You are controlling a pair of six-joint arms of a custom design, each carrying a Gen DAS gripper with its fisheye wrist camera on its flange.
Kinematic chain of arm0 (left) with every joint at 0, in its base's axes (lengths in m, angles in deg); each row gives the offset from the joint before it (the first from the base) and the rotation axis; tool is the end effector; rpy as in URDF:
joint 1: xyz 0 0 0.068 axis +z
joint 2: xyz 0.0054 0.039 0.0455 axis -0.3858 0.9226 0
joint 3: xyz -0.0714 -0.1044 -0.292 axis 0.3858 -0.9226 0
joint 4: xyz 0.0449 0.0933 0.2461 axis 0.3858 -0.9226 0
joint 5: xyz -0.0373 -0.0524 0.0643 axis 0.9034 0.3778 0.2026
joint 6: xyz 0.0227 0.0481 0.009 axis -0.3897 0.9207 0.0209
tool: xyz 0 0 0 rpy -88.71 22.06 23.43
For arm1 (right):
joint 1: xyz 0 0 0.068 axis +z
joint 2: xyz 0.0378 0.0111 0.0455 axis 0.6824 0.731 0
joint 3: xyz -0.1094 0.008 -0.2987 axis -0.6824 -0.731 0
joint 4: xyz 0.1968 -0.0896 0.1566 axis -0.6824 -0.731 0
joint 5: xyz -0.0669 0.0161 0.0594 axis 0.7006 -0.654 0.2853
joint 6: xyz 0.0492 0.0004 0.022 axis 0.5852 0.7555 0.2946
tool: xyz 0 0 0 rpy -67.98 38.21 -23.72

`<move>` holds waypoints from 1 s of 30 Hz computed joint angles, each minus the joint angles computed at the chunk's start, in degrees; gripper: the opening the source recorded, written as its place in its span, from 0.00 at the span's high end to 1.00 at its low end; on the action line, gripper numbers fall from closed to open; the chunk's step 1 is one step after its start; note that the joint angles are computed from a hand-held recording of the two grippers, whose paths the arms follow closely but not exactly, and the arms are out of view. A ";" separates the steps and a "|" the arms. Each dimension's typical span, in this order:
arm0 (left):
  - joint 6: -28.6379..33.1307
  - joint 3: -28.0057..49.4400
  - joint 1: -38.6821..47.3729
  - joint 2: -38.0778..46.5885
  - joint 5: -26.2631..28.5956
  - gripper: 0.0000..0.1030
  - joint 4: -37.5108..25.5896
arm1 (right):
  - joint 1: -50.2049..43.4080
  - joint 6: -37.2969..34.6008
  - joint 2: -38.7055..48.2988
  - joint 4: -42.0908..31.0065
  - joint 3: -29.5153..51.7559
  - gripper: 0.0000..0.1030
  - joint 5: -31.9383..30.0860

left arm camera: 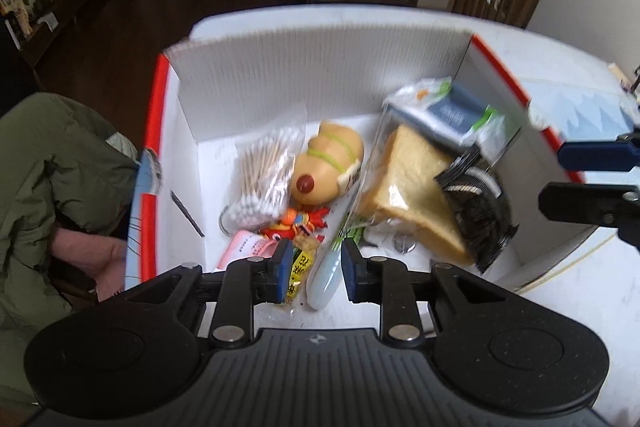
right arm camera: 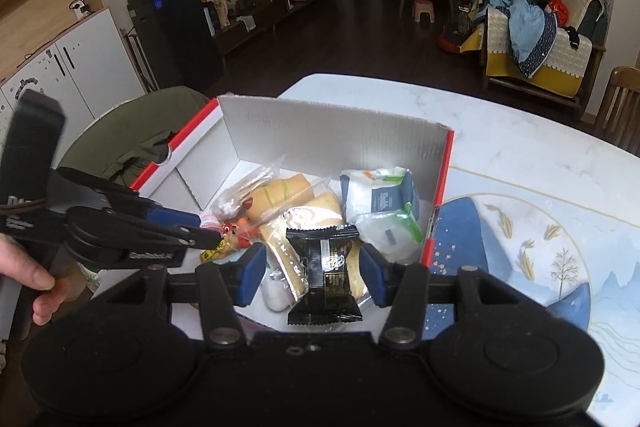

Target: Organize objects

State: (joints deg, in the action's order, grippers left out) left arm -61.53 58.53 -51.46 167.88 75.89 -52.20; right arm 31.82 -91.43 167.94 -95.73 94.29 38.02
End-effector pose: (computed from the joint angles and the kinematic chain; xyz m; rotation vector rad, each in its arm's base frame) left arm 0.2875 -0.1489 0.1726 -0.0559 2.5747 -0.0721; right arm 0.2947 -0.0380 0.1788 -0.6554 2.3642 0.4667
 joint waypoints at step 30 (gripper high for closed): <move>-13.00 -6.88 -18.68 -20.28 -22.47 0.13 -1.75 | -12.88 -19.96 -12.81 -5.31 -7.66 0.00 -18.92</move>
